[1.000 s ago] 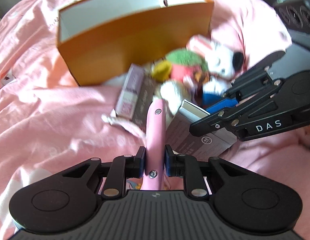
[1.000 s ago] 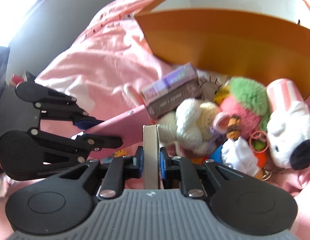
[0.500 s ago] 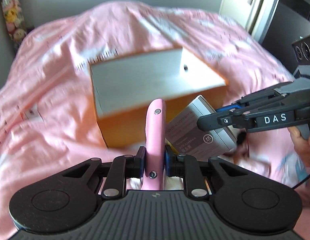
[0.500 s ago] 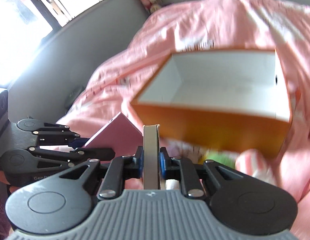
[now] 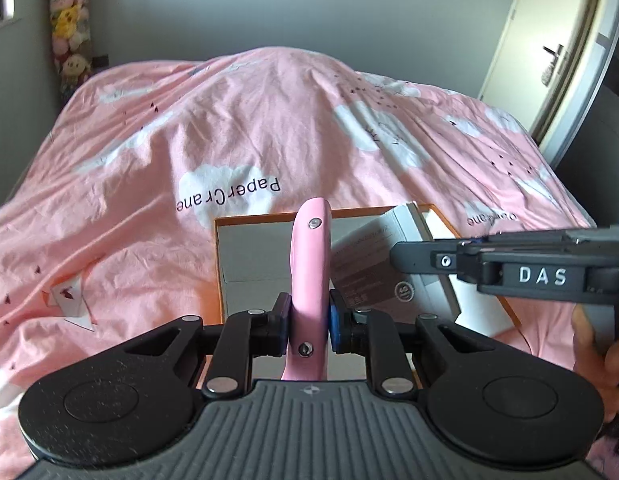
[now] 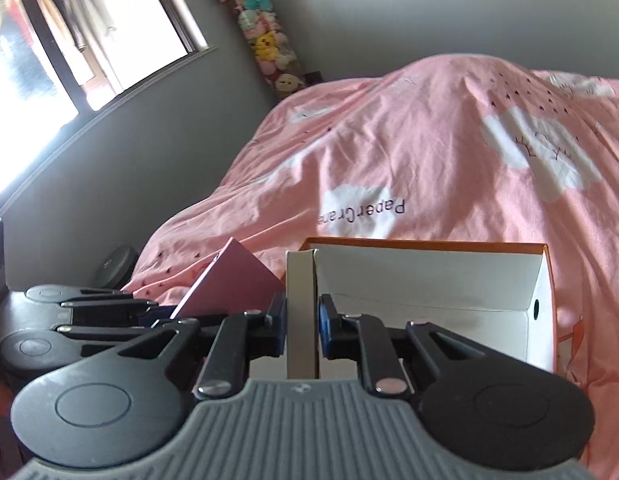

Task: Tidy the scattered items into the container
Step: 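Carry pink tube and grey-white box over the orange box with both tools, then lower both items into the orange box and open both tools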

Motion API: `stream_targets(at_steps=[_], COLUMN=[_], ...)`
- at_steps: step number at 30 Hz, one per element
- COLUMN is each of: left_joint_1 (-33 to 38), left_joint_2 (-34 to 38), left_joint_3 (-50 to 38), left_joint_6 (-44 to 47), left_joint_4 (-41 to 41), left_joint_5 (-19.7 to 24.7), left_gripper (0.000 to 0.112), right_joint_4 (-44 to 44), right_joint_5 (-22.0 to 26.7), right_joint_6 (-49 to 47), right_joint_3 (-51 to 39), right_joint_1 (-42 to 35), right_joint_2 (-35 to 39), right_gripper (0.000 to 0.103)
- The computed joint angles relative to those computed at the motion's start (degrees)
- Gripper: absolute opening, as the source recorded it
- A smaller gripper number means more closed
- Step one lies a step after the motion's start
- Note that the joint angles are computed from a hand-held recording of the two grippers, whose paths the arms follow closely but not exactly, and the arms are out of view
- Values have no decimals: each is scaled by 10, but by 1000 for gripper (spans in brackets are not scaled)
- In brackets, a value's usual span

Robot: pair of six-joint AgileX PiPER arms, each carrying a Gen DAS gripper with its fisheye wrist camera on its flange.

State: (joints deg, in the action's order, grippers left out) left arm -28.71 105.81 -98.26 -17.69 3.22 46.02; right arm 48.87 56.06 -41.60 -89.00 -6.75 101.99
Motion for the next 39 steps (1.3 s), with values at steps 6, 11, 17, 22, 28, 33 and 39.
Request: stream_targets(at_steps=[6,11,17,22,28,33,39], left_joint_1=[20,20,1,-6,-3,2,15], left_joint_2=[107,197,302,330,371,363,322], left_joint_3=[-75,-179,-347,-365,-430,-414,-364], left_joint_6=[-29,-48,-93,-128,-119,-107,-69], left_joint_4=[5,19,69,98,80,65,27], left_joint_5=[7,58,171,163,201,187,162], left_gripper=[22,22,22,22,24,27,36], right_joint_4=[-31,-68,-63,-52,-66,-82,-91], right_joint_5=[-10,21,60,87,109,116,131], right_joint_6=[86,178,237,276,323,340,355], right_joint_3=[-95,-219,-308,-353,-408,-431,-454], right_joint_1=[22,31,29,27,30,40,47], right_joint_2=[123,231,316,363,398,411,424], right_gripper=[18,18,18,18,18,18,19])
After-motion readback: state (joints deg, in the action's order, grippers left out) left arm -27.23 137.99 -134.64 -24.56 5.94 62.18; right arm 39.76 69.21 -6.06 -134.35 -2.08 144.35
